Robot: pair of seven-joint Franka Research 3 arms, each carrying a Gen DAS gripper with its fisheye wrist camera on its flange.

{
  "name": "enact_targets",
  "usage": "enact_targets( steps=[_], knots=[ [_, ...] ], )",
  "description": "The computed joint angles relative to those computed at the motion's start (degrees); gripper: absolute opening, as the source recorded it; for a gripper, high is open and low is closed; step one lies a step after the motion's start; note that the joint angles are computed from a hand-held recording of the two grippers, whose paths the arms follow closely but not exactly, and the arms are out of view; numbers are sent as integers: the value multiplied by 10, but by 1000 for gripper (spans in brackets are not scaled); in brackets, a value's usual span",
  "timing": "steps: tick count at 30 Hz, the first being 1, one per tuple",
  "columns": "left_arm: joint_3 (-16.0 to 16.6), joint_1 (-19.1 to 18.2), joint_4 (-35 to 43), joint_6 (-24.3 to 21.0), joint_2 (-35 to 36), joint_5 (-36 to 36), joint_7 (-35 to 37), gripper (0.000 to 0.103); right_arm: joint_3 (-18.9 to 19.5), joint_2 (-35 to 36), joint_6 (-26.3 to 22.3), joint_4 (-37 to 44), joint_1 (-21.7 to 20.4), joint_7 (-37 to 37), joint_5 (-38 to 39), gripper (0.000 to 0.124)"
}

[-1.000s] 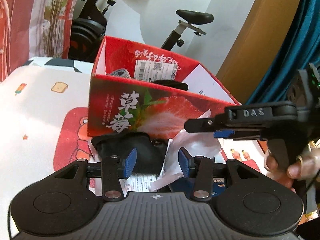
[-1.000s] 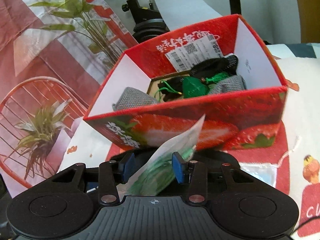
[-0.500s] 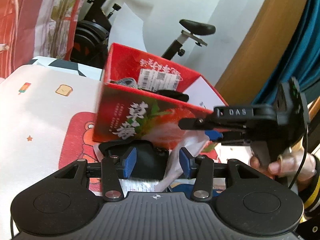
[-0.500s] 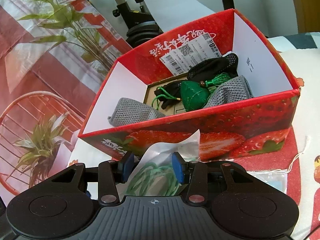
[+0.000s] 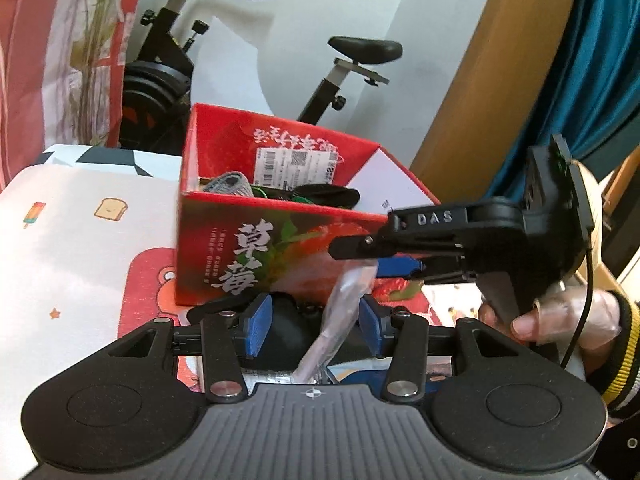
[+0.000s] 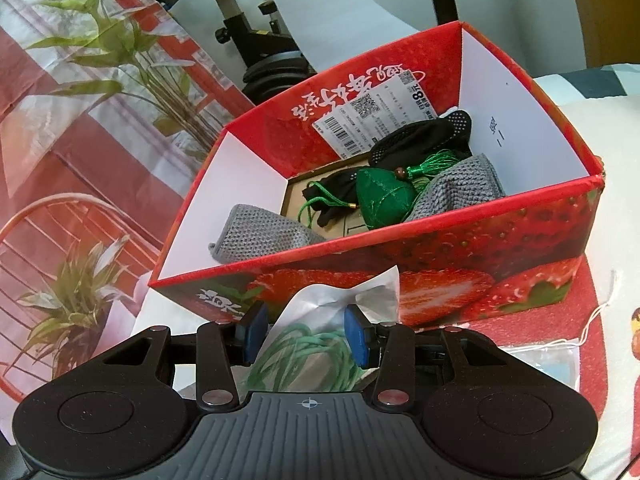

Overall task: Organize soft objects
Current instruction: 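Lift the clear bag with the right gripper toward the box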

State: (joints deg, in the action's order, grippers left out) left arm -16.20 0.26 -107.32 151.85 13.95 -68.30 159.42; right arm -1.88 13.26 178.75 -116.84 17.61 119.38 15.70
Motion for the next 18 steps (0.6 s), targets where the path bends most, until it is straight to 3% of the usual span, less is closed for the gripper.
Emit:
enact_targets(
  steps=[12,14,18],
  knots=[
    [-22,-15,28,55,51,132,-95,50,10,-3,7,-7,-7,-18,12,45],
    [-33,-7,32,55,58,150,-101,36,11,-8,13,-15,-8,-26,13,45],
    [-52,7,30,57,59,164,-99,27,28,-15,32,-29,-23,-50,31,47]
  ],
)
